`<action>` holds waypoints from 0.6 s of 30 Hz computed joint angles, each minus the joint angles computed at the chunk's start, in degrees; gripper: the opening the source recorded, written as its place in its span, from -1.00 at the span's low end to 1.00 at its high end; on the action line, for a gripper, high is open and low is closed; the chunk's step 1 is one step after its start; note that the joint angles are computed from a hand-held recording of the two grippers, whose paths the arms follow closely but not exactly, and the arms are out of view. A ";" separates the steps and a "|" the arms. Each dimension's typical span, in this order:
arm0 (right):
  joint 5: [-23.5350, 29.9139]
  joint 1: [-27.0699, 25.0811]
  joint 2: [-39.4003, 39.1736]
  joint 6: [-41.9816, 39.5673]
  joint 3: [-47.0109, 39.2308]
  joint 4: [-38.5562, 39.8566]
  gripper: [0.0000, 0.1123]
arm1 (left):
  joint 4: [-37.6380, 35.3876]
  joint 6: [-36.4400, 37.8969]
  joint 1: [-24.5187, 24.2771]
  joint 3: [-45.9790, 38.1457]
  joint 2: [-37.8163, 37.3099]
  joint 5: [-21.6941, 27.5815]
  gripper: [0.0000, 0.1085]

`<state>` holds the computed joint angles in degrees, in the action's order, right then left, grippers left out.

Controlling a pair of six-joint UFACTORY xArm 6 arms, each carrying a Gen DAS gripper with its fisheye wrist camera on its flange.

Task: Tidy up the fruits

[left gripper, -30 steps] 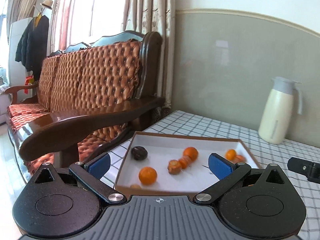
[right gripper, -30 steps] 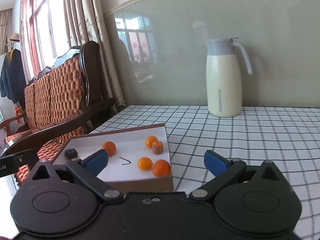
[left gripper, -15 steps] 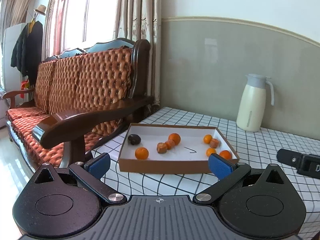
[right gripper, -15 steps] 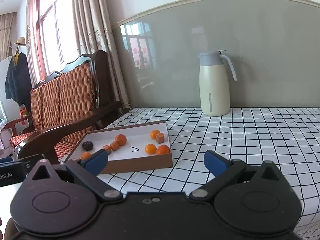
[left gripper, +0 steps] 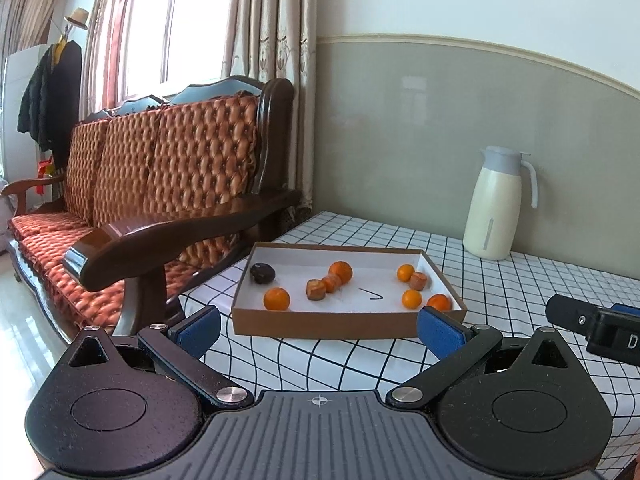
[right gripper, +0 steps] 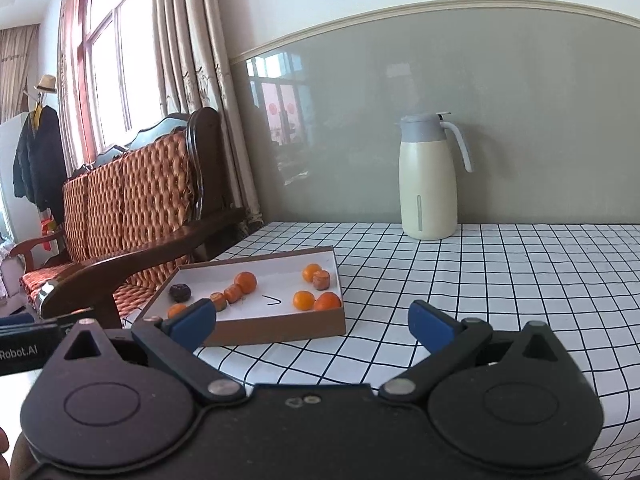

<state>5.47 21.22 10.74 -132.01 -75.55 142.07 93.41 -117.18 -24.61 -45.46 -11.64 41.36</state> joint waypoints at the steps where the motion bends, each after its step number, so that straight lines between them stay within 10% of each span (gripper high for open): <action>1: -0.11 -0.06 0.13 -0.58 -0.28 0.60 0.73 | 0.12 -0.11 -0.01 0.04 -0.07 -0.07 0.90; 18: 0.52 -0.51 -0.73 -3.72 0.20 3.44 0.73 | 2.44 -1.28 -0.17 -0.51 -0.31 -0.17 0.90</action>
<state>5.99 20.71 10.01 -135.72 -75.35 145.51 95.85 -118.46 -24.78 -45.98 -11.95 41.19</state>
